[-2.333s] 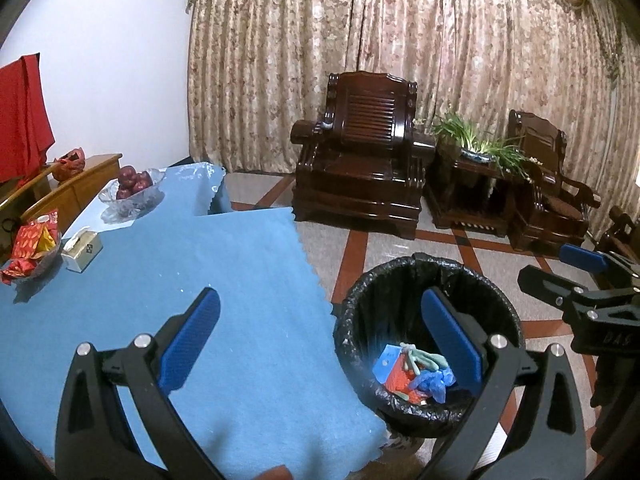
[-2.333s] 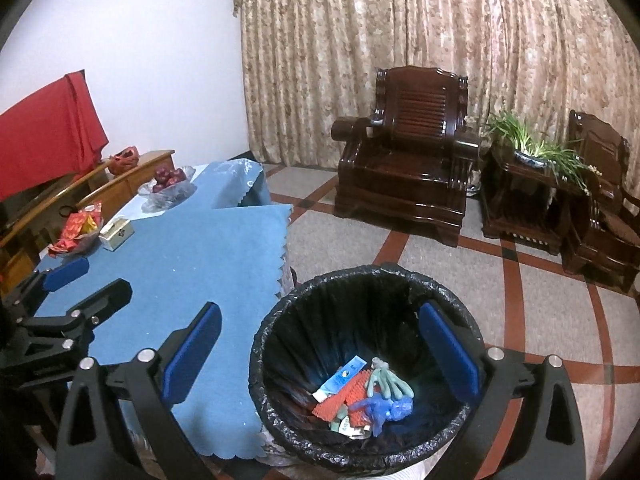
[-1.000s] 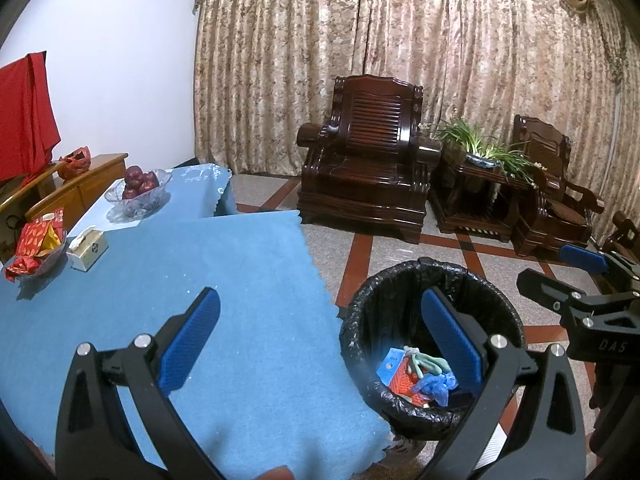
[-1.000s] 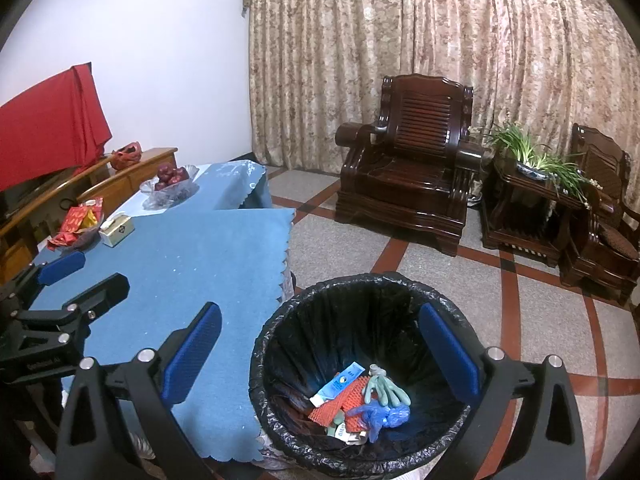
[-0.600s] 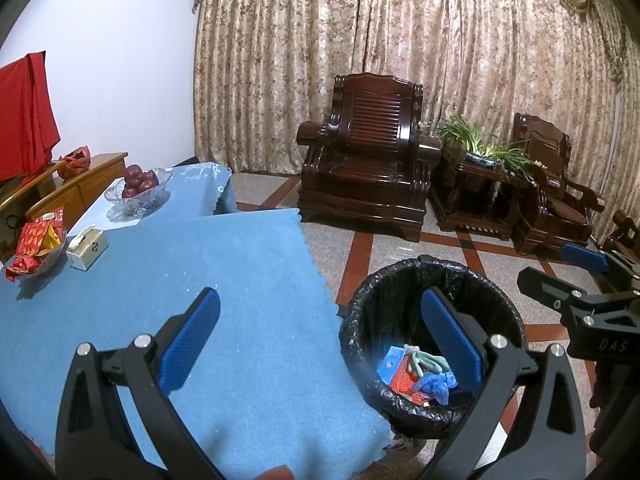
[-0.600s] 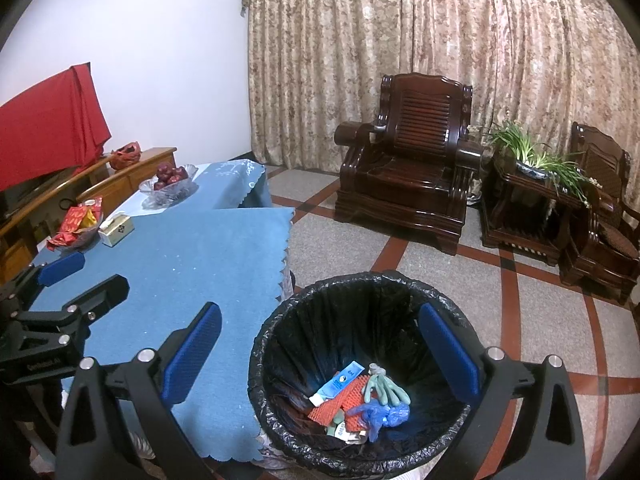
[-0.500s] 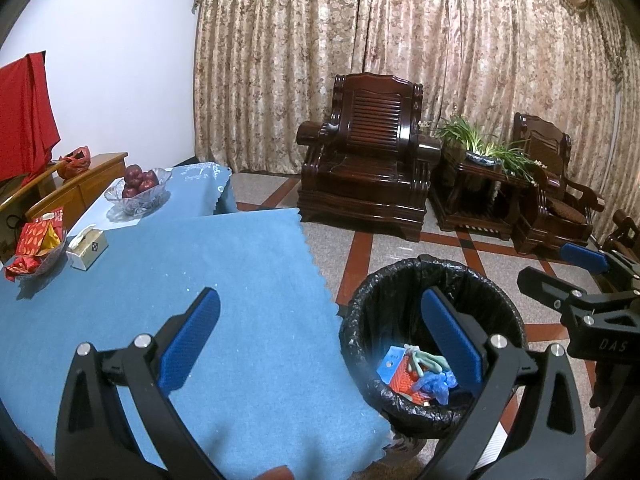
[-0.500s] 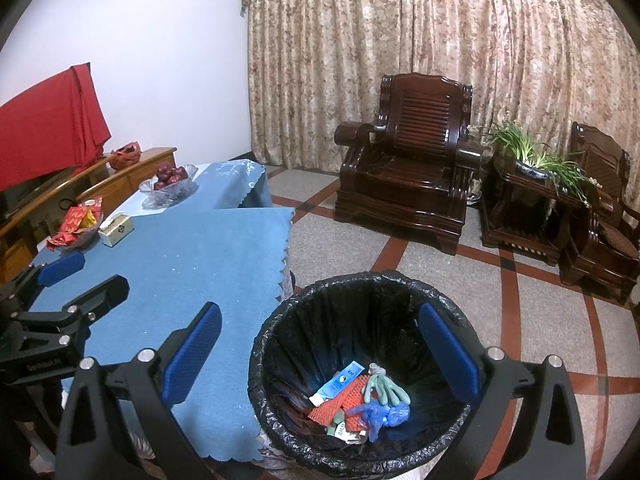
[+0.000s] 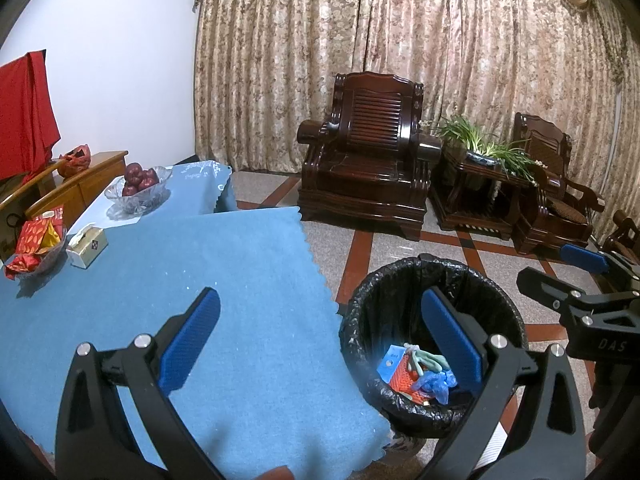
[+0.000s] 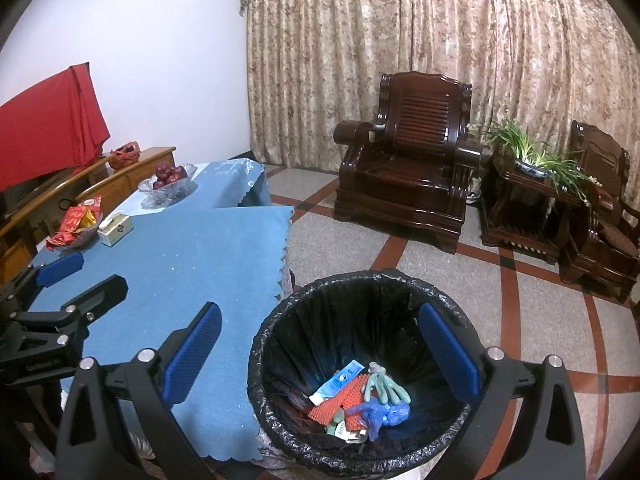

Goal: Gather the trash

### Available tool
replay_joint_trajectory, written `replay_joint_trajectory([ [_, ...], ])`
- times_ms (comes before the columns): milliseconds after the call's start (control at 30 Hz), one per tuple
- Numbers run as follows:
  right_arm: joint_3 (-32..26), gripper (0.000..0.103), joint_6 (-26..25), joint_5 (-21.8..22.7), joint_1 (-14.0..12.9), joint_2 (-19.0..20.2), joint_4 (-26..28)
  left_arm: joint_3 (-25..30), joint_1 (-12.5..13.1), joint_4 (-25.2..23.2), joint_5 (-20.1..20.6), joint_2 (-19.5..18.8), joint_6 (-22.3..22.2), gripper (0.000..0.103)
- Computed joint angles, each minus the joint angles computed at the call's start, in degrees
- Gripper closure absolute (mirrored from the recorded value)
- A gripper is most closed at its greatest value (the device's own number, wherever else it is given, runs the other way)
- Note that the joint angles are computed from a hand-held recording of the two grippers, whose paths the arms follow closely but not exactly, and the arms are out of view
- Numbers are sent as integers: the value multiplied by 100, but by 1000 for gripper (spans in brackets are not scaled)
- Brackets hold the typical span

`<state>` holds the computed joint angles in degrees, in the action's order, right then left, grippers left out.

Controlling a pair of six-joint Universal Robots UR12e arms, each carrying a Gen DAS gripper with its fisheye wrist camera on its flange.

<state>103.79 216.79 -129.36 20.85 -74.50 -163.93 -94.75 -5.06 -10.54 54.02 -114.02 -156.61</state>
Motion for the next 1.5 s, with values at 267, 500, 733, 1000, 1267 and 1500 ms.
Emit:
replay_joint_trajectory([
  [267,-5,6,7,1,0,0,8,11,-5,-16,3,0,2,5],
  [500,-4,6,-2,7,-3,-4,9,21,-1,-34,0,2,5,5],
  [733,-7,6,6,6,-2,-4,20,29,-5,-38,1,2,14,5],
  [1000,-4,6,0,4,-2,5,4,40,2,-46,-3,-10,29,5],
  [1267,-2,6,6,5,0,13,3,46,4,-69,-6,-4,42,5],
  [1500,-4,6,3,3,-2,12,5,43,-8,-76,13,7,23,5],
])
